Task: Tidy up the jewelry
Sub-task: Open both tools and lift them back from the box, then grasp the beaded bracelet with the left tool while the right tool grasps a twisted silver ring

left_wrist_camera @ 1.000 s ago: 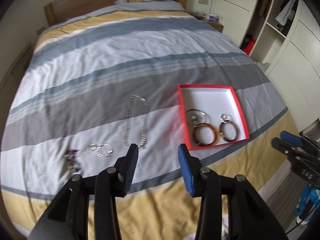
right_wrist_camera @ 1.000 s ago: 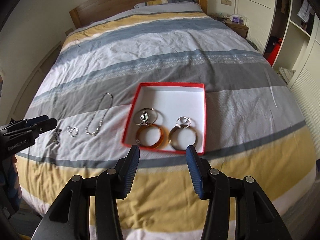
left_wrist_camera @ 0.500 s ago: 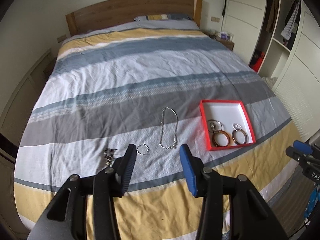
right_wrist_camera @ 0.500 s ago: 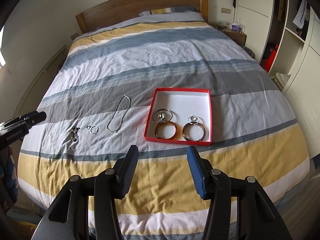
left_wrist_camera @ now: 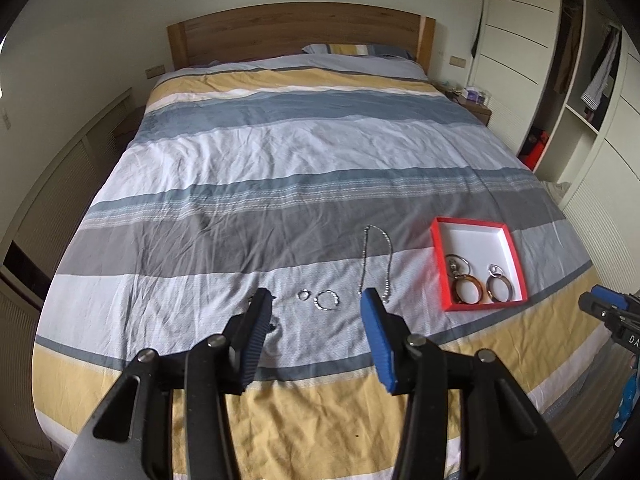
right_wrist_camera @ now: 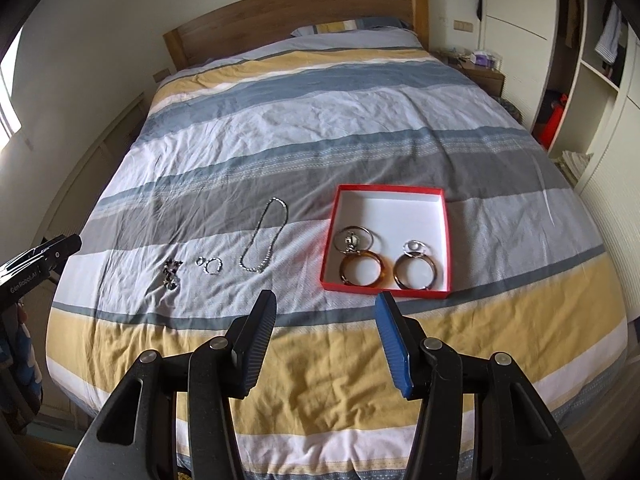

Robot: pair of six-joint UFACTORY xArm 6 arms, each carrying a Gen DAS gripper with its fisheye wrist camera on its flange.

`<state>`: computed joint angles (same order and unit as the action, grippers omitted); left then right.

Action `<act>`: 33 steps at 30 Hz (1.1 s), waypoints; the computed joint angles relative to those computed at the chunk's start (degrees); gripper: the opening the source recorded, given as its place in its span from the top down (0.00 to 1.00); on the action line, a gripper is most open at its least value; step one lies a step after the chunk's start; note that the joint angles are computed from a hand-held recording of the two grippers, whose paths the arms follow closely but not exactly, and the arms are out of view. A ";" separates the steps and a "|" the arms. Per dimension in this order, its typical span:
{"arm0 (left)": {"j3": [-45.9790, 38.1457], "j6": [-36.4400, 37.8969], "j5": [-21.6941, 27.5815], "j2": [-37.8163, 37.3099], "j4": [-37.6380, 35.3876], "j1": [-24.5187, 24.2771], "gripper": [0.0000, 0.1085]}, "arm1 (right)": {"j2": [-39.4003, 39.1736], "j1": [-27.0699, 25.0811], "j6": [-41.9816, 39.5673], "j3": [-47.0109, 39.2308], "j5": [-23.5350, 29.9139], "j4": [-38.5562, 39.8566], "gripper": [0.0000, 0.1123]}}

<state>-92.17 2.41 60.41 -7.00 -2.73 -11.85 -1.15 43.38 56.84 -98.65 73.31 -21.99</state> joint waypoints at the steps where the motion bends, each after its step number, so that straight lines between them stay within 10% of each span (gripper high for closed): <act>1: 0.19 -0.15 -0.13 -0.01 0.02 0.39 0.59 | 0.70 0.01 -0.51 -0.78 -0.06 0.12 0.55; 21: 20.76 -5.10 -1.51 -4.89 -0.57 9.28 0.59 | 14.20 -1.35 -14.25 -3.83 -11.01 14.11 0.55; 33: 17.46 -4.69 -9.03 7.52 -4.83 9.51 0.59 | 27.35 -1.82 -23.44 -8.98 -18.89 23.04 0.55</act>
